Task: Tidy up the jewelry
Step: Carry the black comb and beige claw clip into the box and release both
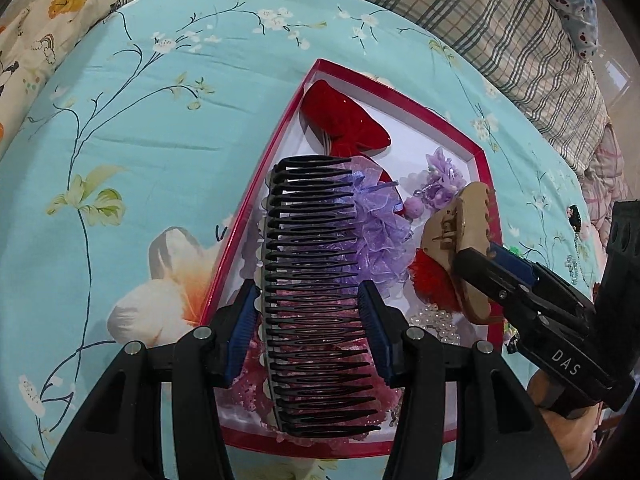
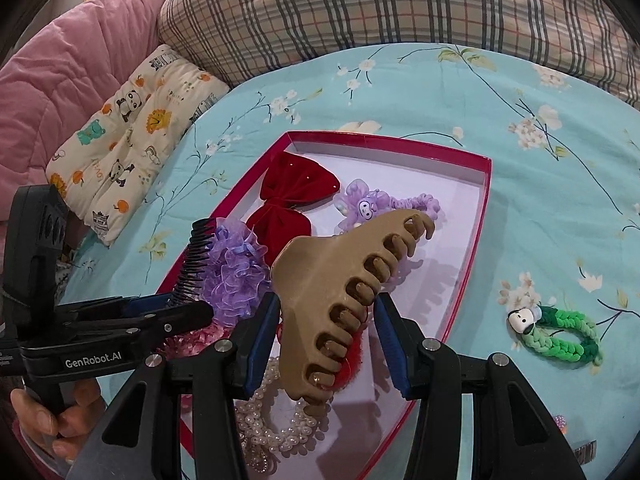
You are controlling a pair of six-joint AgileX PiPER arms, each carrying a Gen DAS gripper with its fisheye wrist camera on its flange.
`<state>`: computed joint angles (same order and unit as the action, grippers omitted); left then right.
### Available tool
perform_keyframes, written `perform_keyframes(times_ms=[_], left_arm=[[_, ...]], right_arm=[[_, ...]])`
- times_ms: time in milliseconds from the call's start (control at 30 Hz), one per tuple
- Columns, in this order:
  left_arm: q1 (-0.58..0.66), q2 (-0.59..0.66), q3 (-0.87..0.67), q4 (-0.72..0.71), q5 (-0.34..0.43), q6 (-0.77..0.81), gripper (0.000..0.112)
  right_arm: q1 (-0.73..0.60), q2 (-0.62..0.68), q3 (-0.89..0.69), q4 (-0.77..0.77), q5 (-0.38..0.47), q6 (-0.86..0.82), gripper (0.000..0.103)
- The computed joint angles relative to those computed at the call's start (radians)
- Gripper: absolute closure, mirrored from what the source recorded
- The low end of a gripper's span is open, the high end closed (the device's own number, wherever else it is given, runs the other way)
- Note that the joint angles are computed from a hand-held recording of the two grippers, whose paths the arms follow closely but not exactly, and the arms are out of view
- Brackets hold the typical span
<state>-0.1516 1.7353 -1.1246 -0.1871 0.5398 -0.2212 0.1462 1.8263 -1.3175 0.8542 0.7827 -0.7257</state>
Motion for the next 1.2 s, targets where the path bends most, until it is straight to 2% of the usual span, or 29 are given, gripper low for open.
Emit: perform_keyframes(times_ms=[433, 567, 1200], left_arm=[[-0.001, -0.022, 0.005, 0.004, 0.020, -0.008, 0.062], [-0.004, -0.039, 0.011, 0.007, 0.028, -0.014, 0.062], [-0.073, -0.140, 0.046, 0.060, 0.044, -0.099, 0.062]], right_arm=[[0.002, 0.004, -0.014, -0.028, 0.031, 0.052, 0.050], [-0.012, -0.020, 0.007, -0.011, 0.039, 0.037, 0.040], [-0.127, -0.137, 0.105, 0.041, 0.093, -0.019, 0.039]])
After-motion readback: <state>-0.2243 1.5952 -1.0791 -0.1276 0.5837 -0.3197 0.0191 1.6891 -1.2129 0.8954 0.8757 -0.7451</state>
